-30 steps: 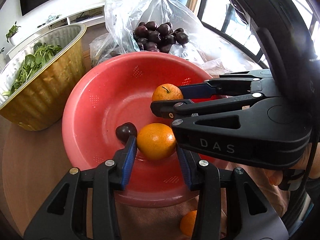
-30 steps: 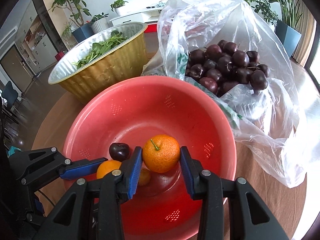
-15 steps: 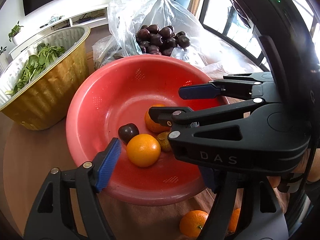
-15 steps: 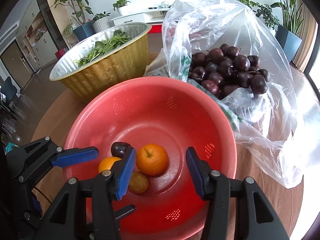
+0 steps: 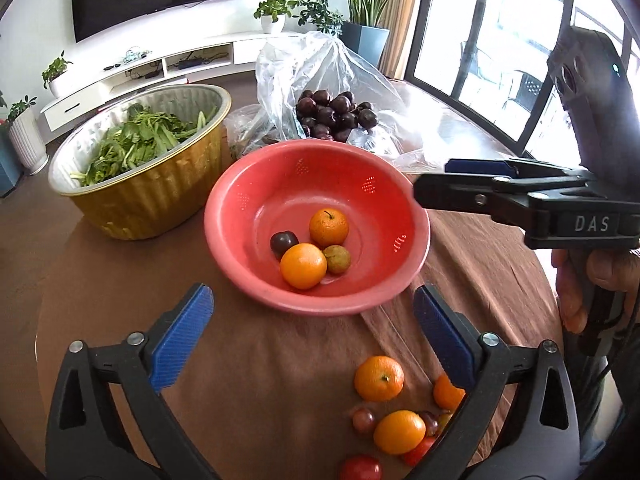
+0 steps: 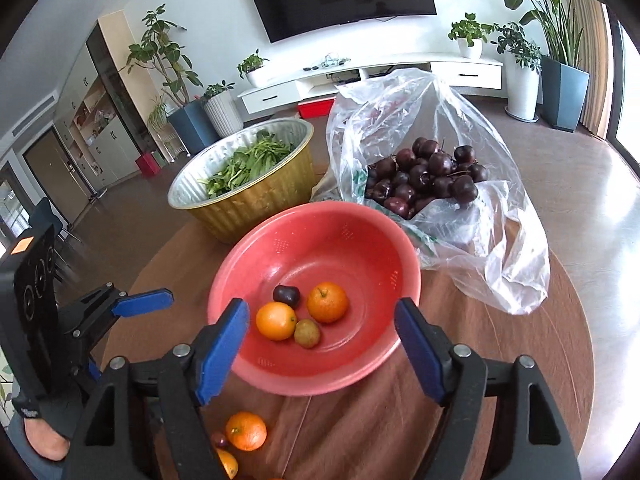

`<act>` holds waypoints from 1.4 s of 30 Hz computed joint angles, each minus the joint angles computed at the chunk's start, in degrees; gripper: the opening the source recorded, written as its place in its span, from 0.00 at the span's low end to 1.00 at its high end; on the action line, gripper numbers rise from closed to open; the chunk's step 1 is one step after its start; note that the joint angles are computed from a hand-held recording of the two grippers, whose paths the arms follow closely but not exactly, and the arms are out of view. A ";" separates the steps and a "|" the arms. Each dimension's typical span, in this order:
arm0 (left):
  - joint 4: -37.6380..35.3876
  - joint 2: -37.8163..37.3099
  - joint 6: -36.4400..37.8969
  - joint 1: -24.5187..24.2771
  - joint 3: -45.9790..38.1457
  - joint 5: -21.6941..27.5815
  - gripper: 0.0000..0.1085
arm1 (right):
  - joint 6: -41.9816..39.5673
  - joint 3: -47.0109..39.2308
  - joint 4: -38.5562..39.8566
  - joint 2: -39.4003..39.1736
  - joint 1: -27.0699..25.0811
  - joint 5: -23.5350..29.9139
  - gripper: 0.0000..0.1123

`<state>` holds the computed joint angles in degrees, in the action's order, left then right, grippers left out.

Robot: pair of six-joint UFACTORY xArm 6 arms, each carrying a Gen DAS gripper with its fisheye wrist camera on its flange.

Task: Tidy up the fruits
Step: 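Move both tools back to the fruit pile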

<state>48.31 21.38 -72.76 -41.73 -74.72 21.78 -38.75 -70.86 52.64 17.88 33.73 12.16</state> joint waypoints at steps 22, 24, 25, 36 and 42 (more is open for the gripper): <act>18.45 -17.11 -31.06 -11.04 29.10 -0.39 0.95 | -32.67 28.01 41.91 -18.17 18.31 -6.18 0.62; 18.39 -17.79 -31.42 -11.55 29.81 -0.11 0.95 | -29.15 27.65 38.19 -17.07 19.35 -5.56 0.58; 17.51 -17.96 -30.62 -11.96 29.89 0.42 0.95 | -27.62 27.45 36.44 -16.51 19.89 -5.44 0.55; 16.65 -17.85 -28.23 -11.65 29.27 1.01 0.95 | -8.06 26.86 17.19 -12.66 21.26 -6.21 0.44; 17.71 -18.78 -29.13 -10.70 30.01 0.21 0.95 | 2.11 26.69 7.87 -11.01 21.64 -8.92 0.44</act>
